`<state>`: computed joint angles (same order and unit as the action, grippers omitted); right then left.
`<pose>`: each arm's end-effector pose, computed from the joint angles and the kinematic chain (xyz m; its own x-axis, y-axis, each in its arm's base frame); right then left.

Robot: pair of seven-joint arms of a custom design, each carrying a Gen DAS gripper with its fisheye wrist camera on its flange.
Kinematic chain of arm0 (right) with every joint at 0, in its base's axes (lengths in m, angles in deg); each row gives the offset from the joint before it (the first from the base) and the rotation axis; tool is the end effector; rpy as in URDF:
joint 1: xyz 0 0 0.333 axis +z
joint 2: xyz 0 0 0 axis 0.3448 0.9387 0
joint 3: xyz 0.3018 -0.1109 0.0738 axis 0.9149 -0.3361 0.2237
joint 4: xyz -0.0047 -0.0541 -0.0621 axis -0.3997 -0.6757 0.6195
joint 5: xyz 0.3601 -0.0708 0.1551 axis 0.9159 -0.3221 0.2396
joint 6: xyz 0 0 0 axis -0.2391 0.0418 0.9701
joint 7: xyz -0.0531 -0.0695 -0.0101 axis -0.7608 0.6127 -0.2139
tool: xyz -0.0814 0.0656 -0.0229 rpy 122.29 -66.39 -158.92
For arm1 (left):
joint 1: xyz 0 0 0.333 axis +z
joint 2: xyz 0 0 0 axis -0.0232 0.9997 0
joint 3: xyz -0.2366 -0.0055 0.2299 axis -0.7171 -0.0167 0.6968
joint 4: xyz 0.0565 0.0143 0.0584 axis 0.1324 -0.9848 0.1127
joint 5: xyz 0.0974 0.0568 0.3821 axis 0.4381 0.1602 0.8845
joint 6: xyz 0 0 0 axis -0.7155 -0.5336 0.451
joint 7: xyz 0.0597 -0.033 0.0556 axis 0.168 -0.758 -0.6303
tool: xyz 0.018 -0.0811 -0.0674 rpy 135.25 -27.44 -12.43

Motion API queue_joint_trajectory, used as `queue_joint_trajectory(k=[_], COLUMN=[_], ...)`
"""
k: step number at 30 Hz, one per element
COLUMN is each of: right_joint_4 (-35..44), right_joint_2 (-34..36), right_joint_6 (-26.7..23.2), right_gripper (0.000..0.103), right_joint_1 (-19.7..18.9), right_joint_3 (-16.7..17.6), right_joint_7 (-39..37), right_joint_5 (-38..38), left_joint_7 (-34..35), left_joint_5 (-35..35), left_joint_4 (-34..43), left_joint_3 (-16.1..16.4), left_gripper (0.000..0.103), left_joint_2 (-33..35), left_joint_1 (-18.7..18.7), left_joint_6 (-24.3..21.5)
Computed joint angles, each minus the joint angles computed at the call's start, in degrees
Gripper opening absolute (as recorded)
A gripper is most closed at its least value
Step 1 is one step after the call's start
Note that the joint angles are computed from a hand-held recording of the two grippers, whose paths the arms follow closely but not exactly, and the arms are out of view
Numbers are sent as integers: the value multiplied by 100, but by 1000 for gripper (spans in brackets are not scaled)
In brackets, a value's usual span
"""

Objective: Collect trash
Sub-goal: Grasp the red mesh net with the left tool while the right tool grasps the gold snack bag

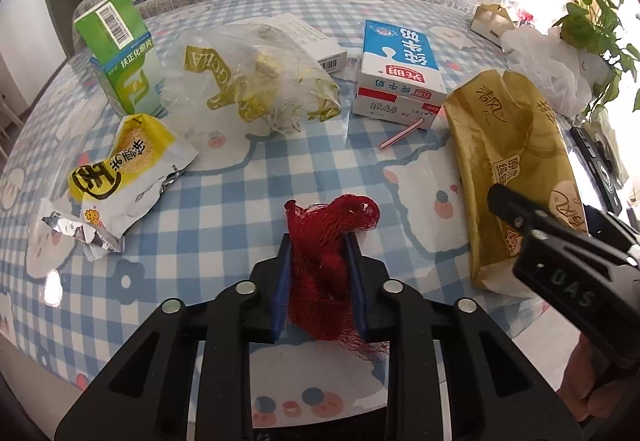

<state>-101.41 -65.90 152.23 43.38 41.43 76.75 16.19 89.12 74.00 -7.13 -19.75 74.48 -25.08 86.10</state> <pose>0.6023 0.2711 0.5114 -0.3415 -0.9394 -0.0295 -0.7732 0.2987 -0.5594 0.6408 -0.4004 0.4959 -0.3562 -0.9331 0.0492 -0.8061 0.2803 -0.5212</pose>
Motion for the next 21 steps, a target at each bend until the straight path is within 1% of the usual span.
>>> queue_joint_trajectory(k=[1, 3, 5, 6, 7, 8, 9, 10, 14, 16, 21], right_joint_4=[22, 24, 7, -8, -31, -30, -54, -81, -171, -196, -326], right_joint_2=[29, 59, 55, 52, 47, 49, 38, 25, -18, -48, -198], right_joint_6=[-46, -75, -78, -53, -17, 3, 58, 116, 296, 295, 307], right_gripper=[59, 56, 51, 43, 37, 35, 28, 20, 12, 9, 6], right_joint_1=[-8, -3, 22, 19, 14, 12, 6, -1, -16, -14, -20], right_joint_3=[10, 3, -11, -8, -3, -2, 2, 9, 6, -1, 6], right_joint_7=[-59, -77, -46, -82, -136, -169, -210, -264, -280, -251, -126], right_joint_5=[54, 71, -15, -20, -20, -21, -12, 5, 36, 26, -112], left_joint_7=[5, 41, 116, 140, 151, 157, 164, 177, 198, 207, 218], left_joint_5=[-15, -43, -142, -179, -186, -178, -176, -181, -246, -283, -297], left_joint_4=[-4, -45, -152, -178, -209, -234, -260, -309, -416, -411, -501], left_joint_3=[-9, -27, -83, -97, -97, -90, -87, -90, -104, -113, -116], left_gripper=[20, 19, 17, 17, 17, 17, 17, 17, 17, 17, 17], left_joint_2=[-7, -38, -99, -114, -131, -145, -160, -188, -255, -255, -328], left_joint_1=[3, 18, 76, 89, 89, 83, 80, 85, 122, 139, 147], left_joint_6=[-15, -16, 49, 70, 93, 111, 126, 156, 204, 199, 229])
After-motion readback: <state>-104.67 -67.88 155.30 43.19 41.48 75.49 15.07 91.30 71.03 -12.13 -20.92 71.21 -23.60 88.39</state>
